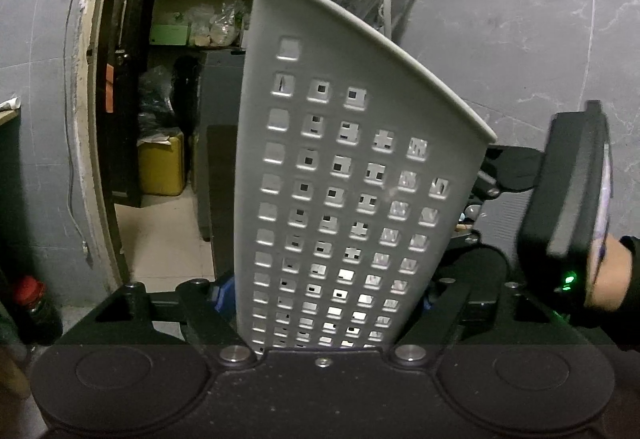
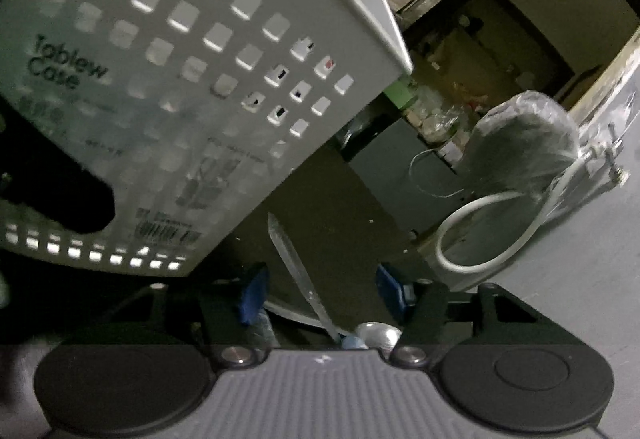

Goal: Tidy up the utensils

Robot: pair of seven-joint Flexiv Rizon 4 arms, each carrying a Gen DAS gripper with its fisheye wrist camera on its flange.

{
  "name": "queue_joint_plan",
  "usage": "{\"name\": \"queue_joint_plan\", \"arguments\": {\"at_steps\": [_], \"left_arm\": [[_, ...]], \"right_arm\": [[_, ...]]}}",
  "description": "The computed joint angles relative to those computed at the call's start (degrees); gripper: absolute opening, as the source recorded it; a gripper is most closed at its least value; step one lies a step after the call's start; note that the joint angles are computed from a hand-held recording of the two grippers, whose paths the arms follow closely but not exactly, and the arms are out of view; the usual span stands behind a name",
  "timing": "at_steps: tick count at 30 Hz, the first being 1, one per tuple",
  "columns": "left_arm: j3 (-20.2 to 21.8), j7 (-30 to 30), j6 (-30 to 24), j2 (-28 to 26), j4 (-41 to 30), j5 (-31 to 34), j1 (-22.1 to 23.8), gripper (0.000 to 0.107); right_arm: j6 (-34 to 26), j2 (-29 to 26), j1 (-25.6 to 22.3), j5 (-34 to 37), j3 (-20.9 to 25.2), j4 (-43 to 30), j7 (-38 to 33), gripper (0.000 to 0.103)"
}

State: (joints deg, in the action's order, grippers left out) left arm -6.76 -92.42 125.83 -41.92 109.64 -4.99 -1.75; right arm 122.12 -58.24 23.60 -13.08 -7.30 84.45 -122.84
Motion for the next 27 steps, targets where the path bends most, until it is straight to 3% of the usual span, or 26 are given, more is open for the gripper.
{"name": "queue_joint_plan", "arguments": {"at_steps": [8, 17, 22, 27], "left_arm": [[0.98, 0.45, 0.42, 0.26, 0.5, -1.75, -1.53, 0.078], [2.18, 1.53, -0.37, 1.27, 1.24, -5.01, -4.07, 0.078], [2.43, 1.69, -0.86, 3.17, 3.64, -5.93, -5.2, 0.078], [3.08, 1.15, 0.93, 4.73, 6.98, -6.89, -6.54, 0.078]], "right_arm": [[-2.56, -0.64, -0.58, -1.37, 0.79, -2.61, 2.13, 0.014], [9.27, -1.24, -3.07, -0.9, 2.24, -1.28, 1.7, 0.004], [13.14, 0.79, -7.88, -5.91, 6.45, 1.02, 8.34, 0.001], [18.25, 2.36, -10.0, -7.86, 6.85, 3.49, 12.97, 0.001]]}}
